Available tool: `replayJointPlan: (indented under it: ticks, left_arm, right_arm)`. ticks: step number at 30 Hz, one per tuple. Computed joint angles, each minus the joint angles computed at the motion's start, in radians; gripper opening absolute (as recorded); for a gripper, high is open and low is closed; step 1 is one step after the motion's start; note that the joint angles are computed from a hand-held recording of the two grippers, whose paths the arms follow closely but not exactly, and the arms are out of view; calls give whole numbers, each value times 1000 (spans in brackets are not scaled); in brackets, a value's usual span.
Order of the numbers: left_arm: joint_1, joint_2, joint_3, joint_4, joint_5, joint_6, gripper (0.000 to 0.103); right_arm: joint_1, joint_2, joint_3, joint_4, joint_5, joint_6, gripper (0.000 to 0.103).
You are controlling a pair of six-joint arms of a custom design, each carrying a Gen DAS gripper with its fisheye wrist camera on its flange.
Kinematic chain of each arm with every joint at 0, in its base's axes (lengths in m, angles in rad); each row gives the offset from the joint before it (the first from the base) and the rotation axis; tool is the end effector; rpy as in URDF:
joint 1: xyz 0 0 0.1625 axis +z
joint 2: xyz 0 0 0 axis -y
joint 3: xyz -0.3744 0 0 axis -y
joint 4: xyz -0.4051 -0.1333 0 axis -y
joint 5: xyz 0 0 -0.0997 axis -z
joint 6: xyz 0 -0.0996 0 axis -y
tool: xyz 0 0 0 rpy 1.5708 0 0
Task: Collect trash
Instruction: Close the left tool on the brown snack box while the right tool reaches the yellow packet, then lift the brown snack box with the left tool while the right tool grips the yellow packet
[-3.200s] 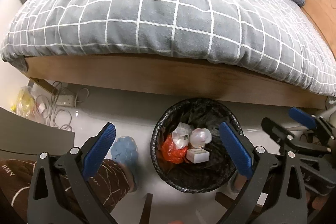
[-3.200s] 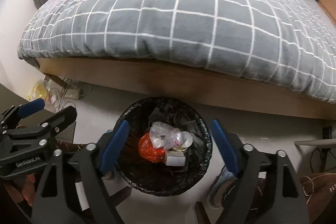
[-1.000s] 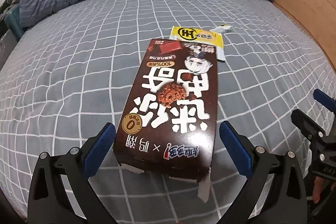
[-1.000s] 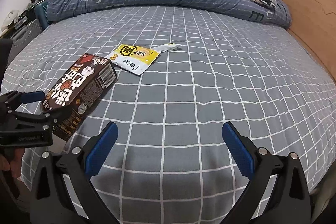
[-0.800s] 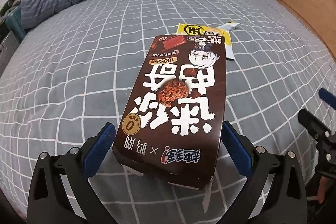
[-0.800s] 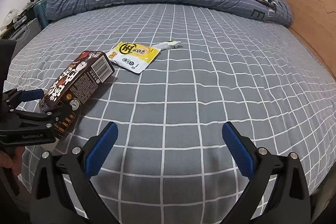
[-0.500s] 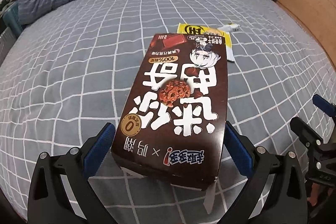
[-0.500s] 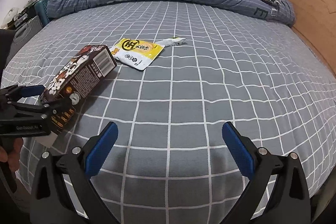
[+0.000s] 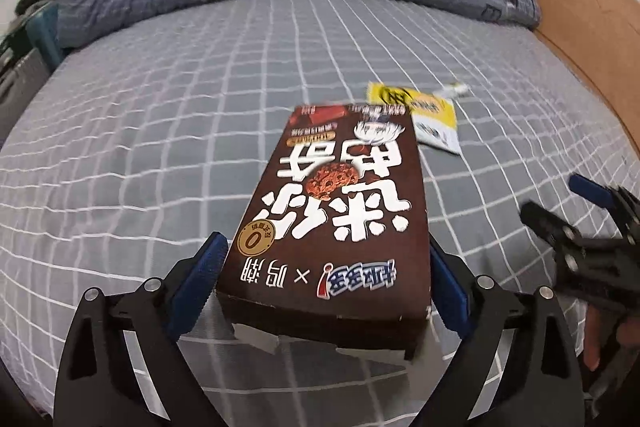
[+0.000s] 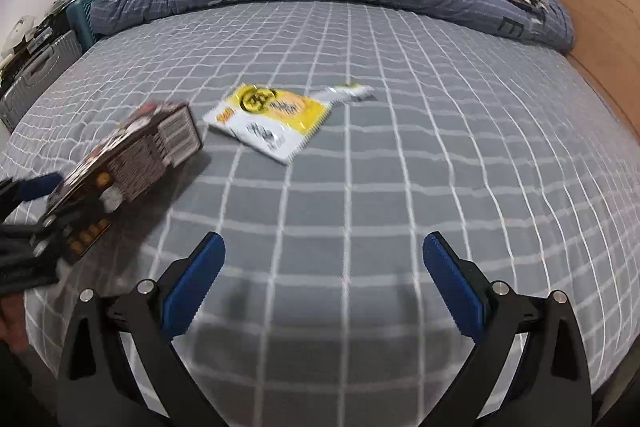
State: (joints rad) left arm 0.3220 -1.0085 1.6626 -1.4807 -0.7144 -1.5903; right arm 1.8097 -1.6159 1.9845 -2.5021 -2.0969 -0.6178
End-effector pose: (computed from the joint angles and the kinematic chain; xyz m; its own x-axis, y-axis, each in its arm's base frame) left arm -0.4560 -0.3720 0.1172 -0.7031 -0.2480 -0.6664 0.2645 0.7788 -0.5689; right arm 0.1972 -0.4576 0.3709 -0.6206 -0.4307 0.6552 -0.6866 0.7021 -0.1888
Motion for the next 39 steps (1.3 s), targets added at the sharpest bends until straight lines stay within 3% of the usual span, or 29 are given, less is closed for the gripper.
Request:
replayJointPlan:
  ticks: [7,14,21,28,32,37,39]
  left_arm:
    - [-20,-108,58,107,20,-134,90]
    - [-39,-202,109,223,13,-259,90]
    - [-46,-227,119,276,7,-306,90]
    - [-45,-215,109,281,14,-302,90]
    - [-46,-214,112,275,15,-304,90]
    - [-47,-216,113,273,13,-302,90]
    - [-46,-216,113,270,15,-298,90]
  right_arm:
    - [61,231,-155,26,-47,93,95]
    - [66,408,-318,159,-67,279,95]
    - [70,497,-394,222,-101,374,95]
    - [53,525,-426,253,-88,432,95]
    - [33,528,-446,281,-51,459,87]
    - [35,539,-450,284,-87,432,75]
    - [33,533,-444,276,-90,431,61]
